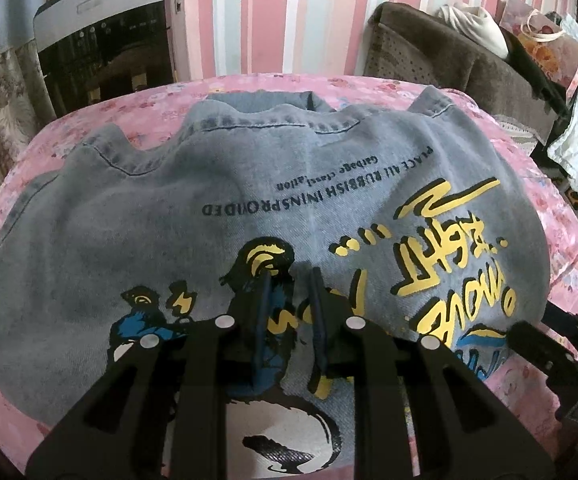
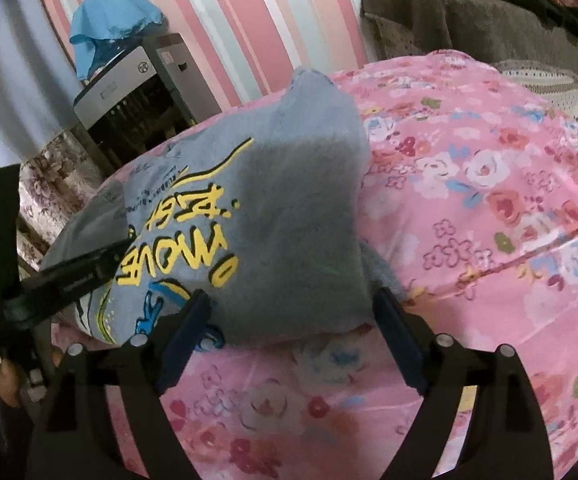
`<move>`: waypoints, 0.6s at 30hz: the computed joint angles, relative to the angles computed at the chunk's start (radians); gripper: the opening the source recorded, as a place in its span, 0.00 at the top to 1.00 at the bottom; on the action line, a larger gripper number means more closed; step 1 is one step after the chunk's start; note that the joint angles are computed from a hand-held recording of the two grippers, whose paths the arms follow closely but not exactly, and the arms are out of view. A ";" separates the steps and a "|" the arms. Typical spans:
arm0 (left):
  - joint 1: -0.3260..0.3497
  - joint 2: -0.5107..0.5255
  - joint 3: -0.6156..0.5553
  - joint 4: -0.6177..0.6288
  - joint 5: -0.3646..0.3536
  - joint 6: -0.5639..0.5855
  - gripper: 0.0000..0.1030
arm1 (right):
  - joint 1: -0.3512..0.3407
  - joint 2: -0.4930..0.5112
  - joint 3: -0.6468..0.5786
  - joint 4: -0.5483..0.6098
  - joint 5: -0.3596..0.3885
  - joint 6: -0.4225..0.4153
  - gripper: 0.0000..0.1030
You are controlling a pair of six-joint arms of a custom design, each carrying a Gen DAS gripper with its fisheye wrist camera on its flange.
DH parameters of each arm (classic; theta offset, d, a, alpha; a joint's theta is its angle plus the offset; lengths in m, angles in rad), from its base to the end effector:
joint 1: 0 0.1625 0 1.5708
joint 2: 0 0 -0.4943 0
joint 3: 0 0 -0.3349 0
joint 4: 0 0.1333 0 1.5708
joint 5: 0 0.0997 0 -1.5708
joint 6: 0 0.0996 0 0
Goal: Fold large clothes
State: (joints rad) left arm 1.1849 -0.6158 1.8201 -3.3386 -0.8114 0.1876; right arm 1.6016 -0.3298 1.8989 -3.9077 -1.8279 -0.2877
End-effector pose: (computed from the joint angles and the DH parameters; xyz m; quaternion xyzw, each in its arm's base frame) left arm -0.0563 -0.6748 0.1275 0.1535 0.8849 -0.2922 0.3287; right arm 0.1266 -0.6032 -0.0124 0.0984 -0.9155 0.3532 0.1655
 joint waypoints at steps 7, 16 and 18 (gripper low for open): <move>0.030 -0.049 -0.026 0.139 -0.098 -0.077 0.82 | 0.004 -0.008 -0.017 0.038 0.028 0.032 0.19; 0.013 -0.024 -0.014 0.081 -0.042 -0.005 0.82 | -0.004 -0.001 0.005 0.003 0.011 0.064 0.17; 0.014 -0.023 -0.013 0.073 -0.044 0.004 0.82 | -0.004 0.007 -0.021 0.024 0.030 0.071 0.19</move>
State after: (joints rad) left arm 1.1993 -0.6392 1.8075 -3.2657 -0.8552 0.1921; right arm 1.5978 -0.3230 1.8782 -3.8834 -1.7978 -0.2171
